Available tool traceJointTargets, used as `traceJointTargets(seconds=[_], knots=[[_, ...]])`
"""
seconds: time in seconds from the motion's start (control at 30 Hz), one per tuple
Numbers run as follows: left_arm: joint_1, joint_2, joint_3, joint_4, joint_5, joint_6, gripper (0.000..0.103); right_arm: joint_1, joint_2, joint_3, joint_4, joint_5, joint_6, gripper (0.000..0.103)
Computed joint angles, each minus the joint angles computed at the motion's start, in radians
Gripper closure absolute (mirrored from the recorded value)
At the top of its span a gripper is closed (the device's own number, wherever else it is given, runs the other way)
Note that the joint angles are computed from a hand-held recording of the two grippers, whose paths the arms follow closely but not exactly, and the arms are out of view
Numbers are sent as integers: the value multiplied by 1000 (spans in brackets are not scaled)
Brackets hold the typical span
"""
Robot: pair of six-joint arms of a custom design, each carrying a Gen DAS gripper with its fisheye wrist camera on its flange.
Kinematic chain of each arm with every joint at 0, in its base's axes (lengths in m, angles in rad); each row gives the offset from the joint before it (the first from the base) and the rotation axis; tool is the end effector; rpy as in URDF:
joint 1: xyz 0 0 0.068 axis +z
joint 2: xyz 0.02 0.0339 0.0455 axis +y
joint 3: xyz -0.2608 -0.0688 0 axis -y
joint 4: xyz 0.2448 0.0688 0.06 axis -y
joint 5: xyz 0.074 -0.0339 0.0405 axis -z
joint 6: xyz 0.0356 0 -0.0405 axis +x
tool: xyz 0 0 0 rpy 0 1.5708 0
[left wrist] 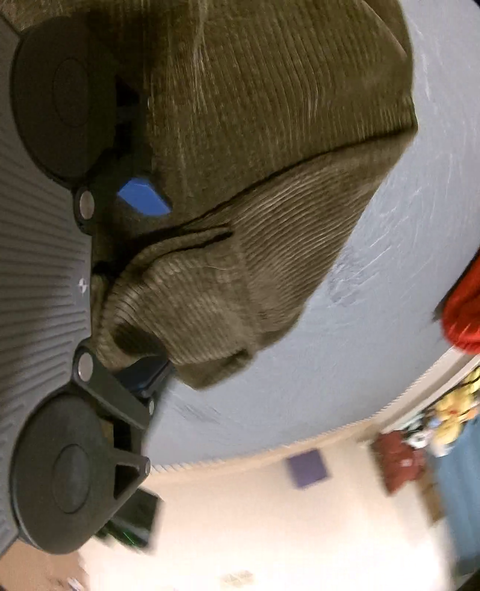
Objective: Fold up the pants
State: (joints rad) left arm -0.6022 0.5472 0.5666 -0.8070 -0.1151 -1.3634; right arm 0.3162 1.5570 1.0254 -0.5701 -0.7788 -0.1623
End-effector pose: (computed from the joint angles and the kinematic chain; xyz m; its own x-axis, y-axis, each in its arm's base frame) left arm 0.0996 -0.0635 0.2364 -0.6056 -0.7634 -0.2249 -0.4694 0.5708 -0.6737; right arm 0.2800 0.1179 0.2133 -0.7521 -0.3671 -0.5474 -0.6532 0.5253 0.5453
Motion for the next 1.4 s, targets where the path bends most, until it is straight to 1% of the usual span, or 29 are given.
traceJointTargets(seconds=[0.07,0.13,0.17,0.23,0.33,0.4,0.43,0.47,0.5,0.53,0.6,0.63,0.7,0.77,0.8,0.83,0.9,1.0,1.07,1.13,1.17,1.2,1.27,1.3,1.33,1.37,1.4], knots=[[82,-55,-19,-5,69,-12,16,30,16,0,-12,23,-21,57],[124,-87,-46,-4,104,-36,16,65,20,-7,-21,48,-63,55],[146,-64,-44,4,124,-26,16,83,18,-11,-24,64,-81,54],[148,-18,-44,4,123,-7,17,109,20,-11,-29,85,-94,54],[119,41,-65,66,130,-5,20,128,12,-15,-28,107,-103,53],[102,82,-86,121,132,17,27,134,10,-14,-30,110,-105,53],[83,117,-86,154,132,27,29,137,10,-12,-34,110,-109,53],[78,149,-89,185,138,37,34,136,10,-11,-41,108,-122,53],[67,176,-93,212,135,38,45,132,9,-7,-56,101,-143,53],[50,206,-88,225,119,31,52,132,6,-4,-68,93,-161,53],[34,261,-81,249,99,38,87,124,-2,4,-103,71,-219,53],[25,282,-65,233,76,49,96,120,-8,5,-111,62,-240,53],[13,281,-43,206,25,86,97,104,-18,14,-134,34,-278,50],[-8,258,-25,201,-30,104,98,94,-37,13,-143,13,-307,41],[-20,238,-18,204,-55,118,98,92,-55,5,-139,6,-323,38],[-31,215,-20,211,-74,125,98,92,-73,-5,-133,-1,-337,36],[-54,190,-18,240,-108,156,98,104,-119,-34,-109,-9,-367,34],[-89,189,-11,299,-128,205,98,151,-201,-90,-48,21,-387,30],[-117,196,-11,347,-135,242,98,200,-250,-128,-2,82,-394,30],[-151,216,-5,392,-140,278,98,268,-288,-164,52,191,-378,30],[-171,228,5,396,-150,297,98,309,-300,-183,84,263,-368,30],[-180,272,27,416,-155,318,98,341,-304,-195,103,323,-366,30],[-204,304,49,411,-177,334,98,404,-311,-223,147,455,-376,32],[-210,311,52,409,-184,339,98,423,-311,-232,163,494,-384,34],[-214,315,56,406,-192,339,98,427,-311,-237,173,502,-389,46],[-207,323,51,416,-193,342,98,423,-307,-234,173,493,-382,61],[-206,320,50,414,-199,341,98,412,-301,-223,166,480,-371,69]])
